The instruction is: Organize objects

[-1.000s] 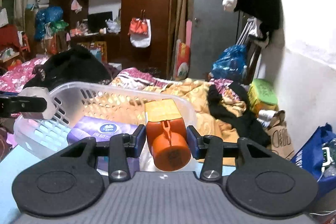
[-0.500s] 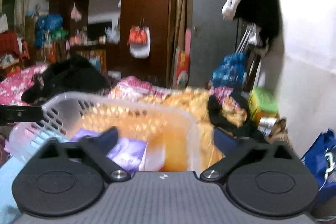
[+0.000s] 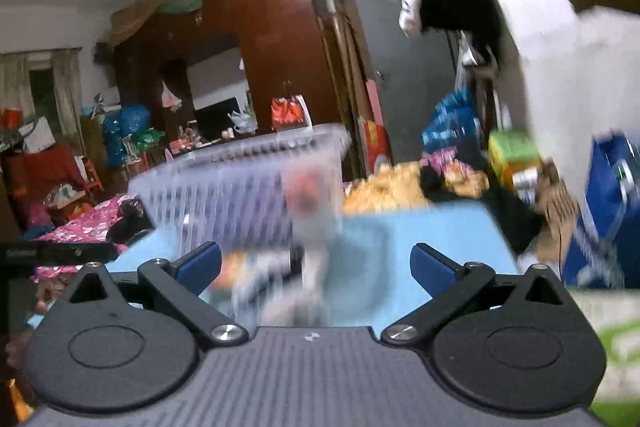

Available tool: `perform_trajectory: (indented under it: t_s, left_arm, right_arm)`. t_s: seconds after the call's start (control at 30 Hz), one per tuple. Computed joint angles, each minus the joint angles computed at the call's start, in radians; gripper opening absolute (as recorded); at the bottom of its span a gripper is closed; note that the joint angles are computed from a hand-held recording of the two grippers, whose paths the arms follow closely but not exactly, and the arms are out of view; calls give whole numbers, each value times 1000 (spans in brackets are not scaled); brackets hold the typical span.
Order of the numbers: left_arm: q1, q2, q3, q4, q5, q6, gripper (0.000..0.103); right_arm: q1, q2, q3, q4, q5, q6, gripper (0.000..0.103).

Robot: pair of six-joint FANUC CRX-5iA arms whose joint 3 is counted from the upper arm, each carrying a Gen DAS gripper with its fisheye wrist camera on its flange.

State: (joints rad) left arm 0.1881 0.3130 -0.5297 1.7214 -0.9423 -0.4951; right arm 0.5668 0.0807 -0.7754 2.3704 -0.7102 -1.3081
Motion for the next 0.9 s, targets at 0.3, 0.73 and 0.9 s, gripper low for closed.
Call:
perform_trajectory:
  t_s: [0.3,0.73,0.9]
  left_arm:
    - [-55,60,66,-149,-54,121,81]
    - [-102,123,157,-258,-30,261,61]
    - [-120,112,152,-266,-24,228,60]
  right_arm:
    - [8,40,11,62,-19,19,83]
    - [-53,66,41,170,67,-65,48]
    - [-30,65,23,126,53,-43,48]
